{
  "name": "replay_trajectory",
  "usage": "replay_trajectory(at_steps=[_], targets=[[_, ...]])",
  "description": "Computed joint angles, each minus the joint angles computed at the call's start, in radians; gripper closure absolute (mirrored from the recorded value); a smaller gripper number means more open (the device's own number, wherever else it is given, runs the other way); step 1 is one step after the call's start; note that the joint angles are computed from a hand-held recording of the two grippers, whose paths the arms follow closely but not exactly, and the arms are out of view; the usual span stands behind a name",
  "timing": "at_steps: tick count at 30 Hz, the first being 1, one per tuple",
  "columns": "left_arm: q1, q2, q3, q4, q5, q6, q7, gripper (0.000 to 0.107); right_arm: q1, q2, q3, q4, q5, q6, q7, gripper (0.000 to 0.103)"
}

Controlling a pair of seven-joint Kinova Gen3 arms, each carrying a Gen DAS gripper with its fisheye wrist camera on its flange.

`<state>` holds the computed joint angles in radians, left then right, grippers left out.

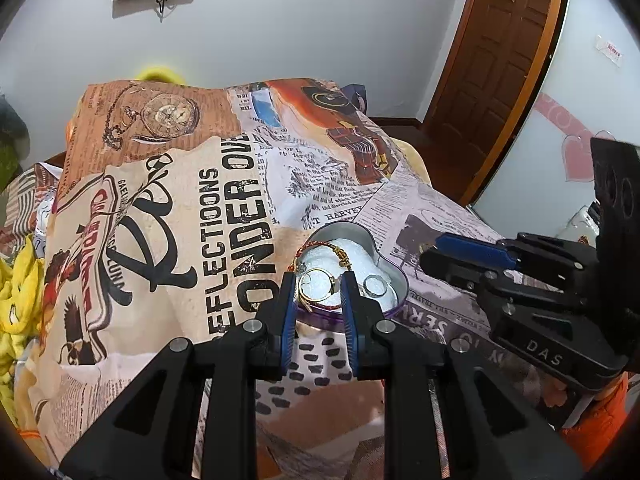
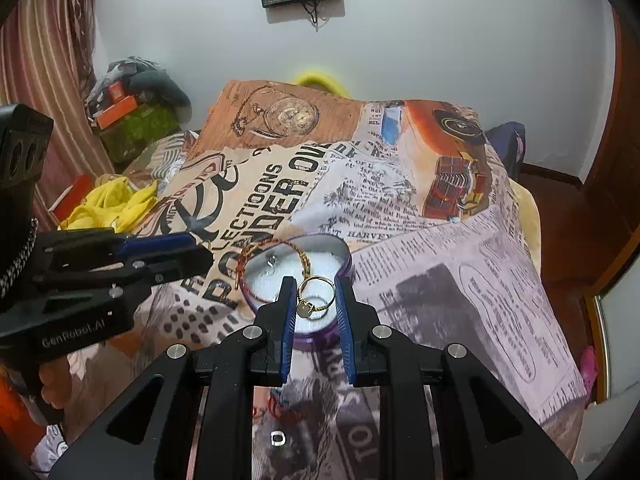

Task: Organize jewelry
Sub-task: 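Carry both gold rings over the tin while the left gripper releases its ring inside, then lower the right gripper into the tin and open it to drop the gold ring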

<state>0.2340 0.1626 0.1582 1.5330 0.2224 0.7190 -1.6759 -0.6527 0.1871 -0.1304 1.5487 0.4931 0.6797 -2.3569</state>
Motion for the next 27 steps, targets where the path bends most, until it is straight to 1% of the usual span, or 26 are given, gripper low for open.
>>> replay_trajectory(at_steps=[11, 14, 21, 27], targets=[[-0.009, 0.058, 0.006, -0.044, 0.017, 0.026, -0.023, 0.087, 0.05, 0.048, 0.007, -0.058, -0.118, -0.033, 0.125, 0.085], [-0.003, 0.074, 0.008, -0.055, 0.013, 0.029, -0.027, 0.087, 0.05, 0.062, 0.015, -0.074, -0.135, -0.031, 0.147, 0.085], [0.0, 0.101, 0.012, -0.07, 0.014, 0.035, -0.037, 0.087, 0.073, 0.094, 0.017, -0.103, -0.215, -0.016, 0.221, 0.085], [-0.004, 0.112, 0.014, -0.078, 0.023, 0.047, -0.046, 0.087, 0.088, 0.103, 0.019, -0.111, -0.267, -0.012, 0.262, 0.085]])
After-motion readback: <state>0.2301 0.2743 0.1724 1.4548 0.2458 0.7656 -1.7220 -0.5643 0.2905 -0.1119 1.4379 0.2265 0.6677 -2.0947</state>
